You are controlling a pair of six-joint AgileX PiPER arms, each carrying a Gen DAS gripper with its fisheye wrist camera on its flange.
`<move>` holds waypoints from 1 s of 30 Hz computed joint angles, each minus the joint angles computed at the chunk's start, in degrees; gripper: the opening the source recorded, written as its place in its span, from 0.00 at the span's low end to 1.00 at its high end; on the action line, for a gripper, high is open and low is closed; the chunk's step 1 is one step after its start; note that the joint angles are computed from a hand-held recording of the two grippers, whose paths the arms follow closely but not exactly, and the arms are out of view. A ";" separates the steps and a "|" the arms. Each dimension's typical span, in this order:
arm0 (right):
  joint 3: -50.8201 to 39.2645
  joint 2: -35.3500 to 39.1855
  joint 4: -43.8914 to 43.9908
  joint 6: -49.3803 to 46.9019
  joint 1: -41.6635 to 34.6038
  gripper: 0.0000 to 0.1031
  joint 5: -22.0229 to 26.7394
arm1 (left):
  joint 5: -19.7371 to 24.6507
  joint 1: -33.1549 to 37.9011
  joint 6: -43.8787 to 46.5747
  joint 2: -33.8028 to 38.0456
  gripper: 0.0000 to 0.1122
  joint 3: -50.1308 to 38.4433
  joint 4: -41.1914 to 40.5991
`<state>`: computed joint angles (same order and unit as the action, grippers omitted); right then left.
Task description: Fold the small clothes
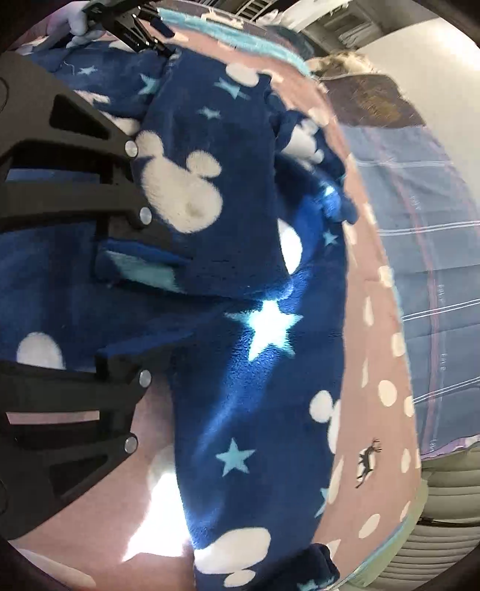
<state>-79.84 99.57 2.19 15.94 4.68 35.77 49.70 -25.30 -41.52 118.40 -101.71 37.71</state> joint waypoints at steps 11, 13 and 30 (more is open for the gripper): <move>1.31 3.52 7.26 -14.94 4.71 0.38 -2.99 | -11.64 7.00 21.41 -1.17 0.26 -5.30 -32.83; 2.98 2.92 -0.44 -8.67 7.20 0.39 -6.30 | -5.58 6.70 24.67 6.90 0.19 -14.64 -36.74; -7.29 1.57 -49.53 24.35 -9.64 0.64 14.09 | -2.71 0.81 16.06 12.26 0.17 -18.62 -18.22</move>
<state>-87.13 101.14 -47.34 40.29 -4.96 49.86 47.00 -24.49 -25.46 130.66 -120.33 19.50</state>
